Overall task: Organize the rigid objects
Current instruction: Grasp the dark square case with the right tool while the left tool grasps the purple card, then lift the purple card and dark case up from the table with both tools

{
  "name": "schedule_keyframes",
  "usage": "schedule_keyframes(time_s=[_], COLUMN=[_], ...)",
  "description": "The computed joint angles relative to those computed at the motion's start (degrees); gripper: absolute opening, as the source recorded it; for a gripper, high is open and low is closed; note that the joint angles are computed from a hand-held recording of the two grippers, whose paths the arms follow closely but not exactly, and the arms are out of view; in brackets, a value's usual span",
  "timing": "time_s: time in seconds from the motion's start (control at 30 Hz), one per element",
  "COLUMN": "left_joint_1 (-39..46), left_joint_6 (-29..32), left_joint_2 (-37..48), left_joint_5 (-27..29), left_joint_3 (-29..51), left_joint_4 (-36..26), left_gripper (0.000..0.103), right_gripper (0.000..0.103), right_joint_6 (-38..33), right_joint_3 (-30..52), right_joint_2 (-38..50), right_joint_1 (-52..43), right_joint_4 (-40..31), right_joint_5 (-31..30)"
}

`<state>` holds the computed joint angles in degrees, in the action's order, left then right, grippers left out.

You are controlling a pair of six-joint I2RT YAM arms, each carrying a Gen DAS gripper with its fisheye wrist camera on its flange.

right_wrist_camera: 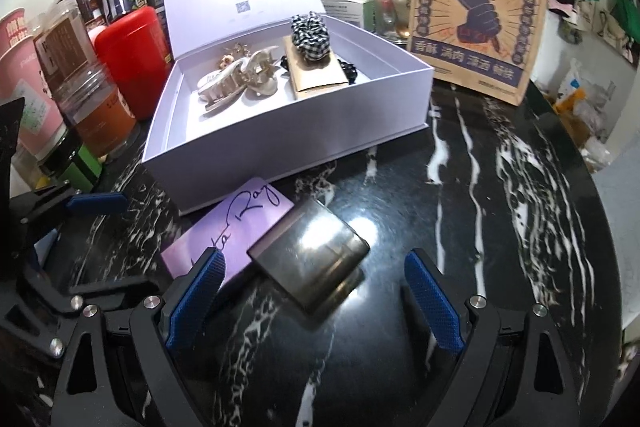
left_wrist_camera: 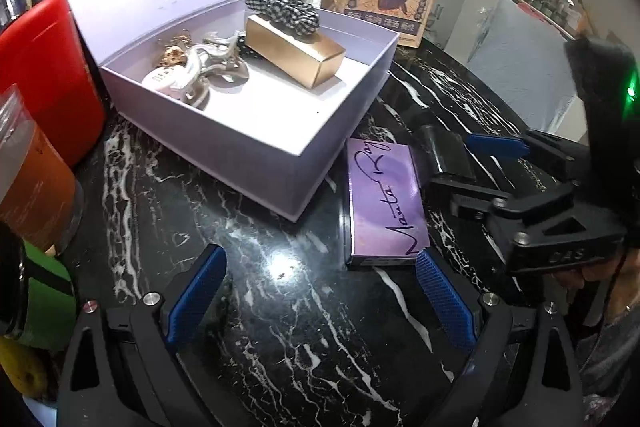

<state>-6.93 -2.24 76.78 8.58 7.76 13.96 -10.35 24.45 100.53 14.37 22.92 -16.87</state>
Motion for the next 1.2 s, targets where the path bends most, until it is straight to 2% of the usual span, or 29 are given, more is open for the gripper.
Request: schedule_keyframes(time_s=[0.1,0.23,0.3,0.67,0.8,0.87,0.93,1.0,1.03,1.1,1.2], left_joint_1=[0.33,-0.76,-1.59,-9.83,-12.69,-14.5,-15.85,-17.28,-17.72,-18.62,-18.42], left_joint_6=[0.27,-0.27,-0.9,-6.04,-8.17,-9.07,-9.81,-10.91,-11.22,-11.93,-12.01], left_joint_2=[2.2,2.84,3.27,11.2,14.51,15.36,15.73,16.15,16.33,16.34,15.37], left_joint_5=[0.84,0.69,0.95,-1.66,-5.46,-7.95,-9.94,-12.3,-13.45,-15.06,-13.95], left_joint_3=[1.01,1.57,1.92,4.39,5.5,5.69,6.03,6.25,6.18,5.88,4.43], left_joint_4=[0.45,0.98,1.16,7.22,9.19,10.27,10.48,10.82,11.13,11.83,12.85], left_gripper=[0.097,0.097,0.097,0.097,0.097,0.093,0.081,0.073,0.063,0.052,0.052], right_gripper=[0.09,0.071,0.062,0.062,0.062,0.063,0.063,0.063,0.063,0.063,0.063], right_joint_6=[0.77,1.02,0.73,-4.52,-5.69,-5.94,-6.03,-6.18,-5.95,-5.92,-6.04], right_joint_3=[1.51,2.5,2.94,-2.27,-4.01,-4.62,-5.32,-6.24,-6.41,-6.94,-7.74], right_joint_2=[1.9,3.18,3.43,-1.45,-2.77,-3.42,-4.12,-4.66,-4.89,-5.23,-6.35], right_joint_1=[0.7,0.69,-0.39,-5.99,-9.43,-11.01,-11.64,-12.21,-12.23,-12.75,-13.21], right_joint_4=[0.18,0.01,-0.9,-1.97,-2.08,-2.49,-2.46,-1.84,-1.97,-1.85,-2.2], right_joint_5=[0.12,-0.11,-2.76,-3.37,-4.58,-5.89,-5.76,-5.92,-5.78,-5.88,-6.3])
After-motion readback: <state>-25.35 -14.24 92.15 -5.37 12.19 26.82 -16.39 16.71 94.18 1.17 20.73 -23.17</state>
